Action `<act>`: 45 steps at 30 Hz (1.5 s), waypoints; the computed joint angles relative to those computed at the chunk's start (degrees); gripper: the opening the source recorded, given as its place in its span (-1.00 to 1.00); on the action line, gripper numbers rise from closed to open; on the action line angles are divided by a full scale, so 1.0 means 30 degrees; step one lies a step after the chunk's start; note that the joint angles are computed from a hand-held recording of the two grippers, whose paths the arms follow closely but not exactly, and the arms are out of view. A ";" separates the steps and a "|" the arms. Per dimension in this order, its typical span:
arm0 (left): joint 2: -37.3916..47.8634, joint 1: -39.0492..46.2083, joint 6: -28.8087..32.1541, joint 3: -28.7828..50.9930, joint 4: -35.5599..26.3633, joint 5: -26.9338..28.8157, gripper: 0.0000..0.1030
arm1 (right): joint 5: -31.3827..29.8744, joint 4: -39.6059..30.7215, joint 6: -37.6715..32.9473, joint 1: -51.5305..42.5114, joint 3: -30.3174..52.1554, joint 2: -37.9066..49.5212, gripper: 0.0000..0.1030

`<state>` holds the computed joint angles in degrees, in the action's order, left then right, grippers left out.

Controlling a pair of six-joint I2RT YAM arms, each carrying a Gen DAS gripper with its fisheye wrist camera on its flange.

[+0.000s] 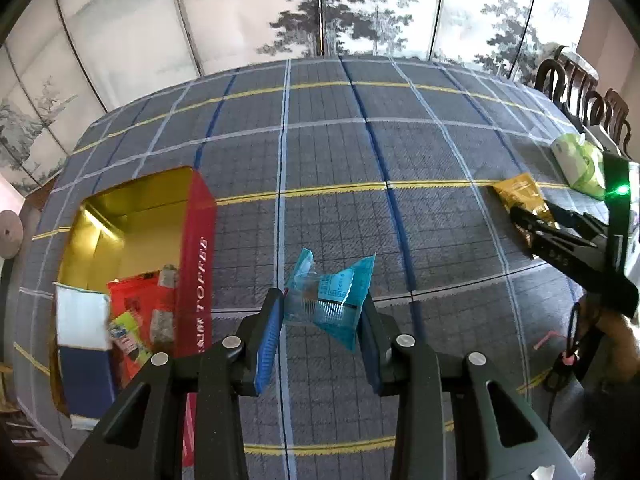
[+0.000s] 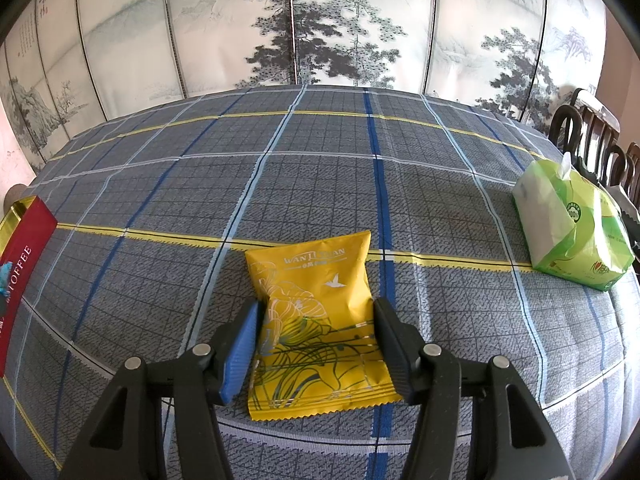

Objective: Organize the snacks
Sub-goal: 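Carry the clear-and-blue candy into the gold tin and open the left gripper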

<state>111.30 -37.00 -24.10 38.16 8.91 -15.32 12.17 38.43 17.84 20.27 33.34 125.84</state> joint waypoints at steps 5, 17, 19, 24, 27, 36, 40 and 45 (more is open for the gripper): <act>-0.1501 -0.0311 -0.0118 -0.0886 -0.0455 -0.0850 -0.37 | 0.0014 -0.0001 0.0016 0.0018 -0.0007 -0.0006 0.13; -0.5736 0.1862 -0.0022 -0.3921 -0.0842 -0.1238 -0.37 | 0.0053 -0.0022 0.0008 0.0033 0.0017 0.0014 0.14; -0.6265 0.2745 0.0095 -0.4444 -0.0786 -0.0922 -0.37 | 0.0063 -0.0034 0.0026 0.0053 0.0026 0.0014 0.14; -0.7129 0.4937 0.0767 -0.5541 -0.0455 0.0087 -0.37 | 0.0053 0.0048 -0.0074 -0.0026 -0.0017 0.0048 0.14; -0.6896 0.5688 0.1113 -0.5884 -0.0104 0.0068 -0.37 | 0.0037 0.0061 -0.0110 -0.0061 -0.0024 0.0057 0.14; -0.4427 0.7267 0.1774 -0.6259 0.1868 0.0471 -0.37 | 0.0063 0.0049 -0.0106 -0.0049 -0.0022 0.0058 0.14; -0.3510 0.7763 0.1988 -0.6222 0.2466 0.0442 -0.37 | 0.0074 0.0034 -0.0112 -0.0049 -0.0005 0.0066 0.14; -0.2854 0.7720 0.2180 -0.6251 0.3009 0.0124 -0.37 | 0.0097 0.0002 -0.0098 -0.0027 0.0015 0.0065 0.15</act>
<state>102.74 -13.84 -17.56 19.41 17.94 -14.95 12.46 38.44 17.55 20.19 33.39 126.04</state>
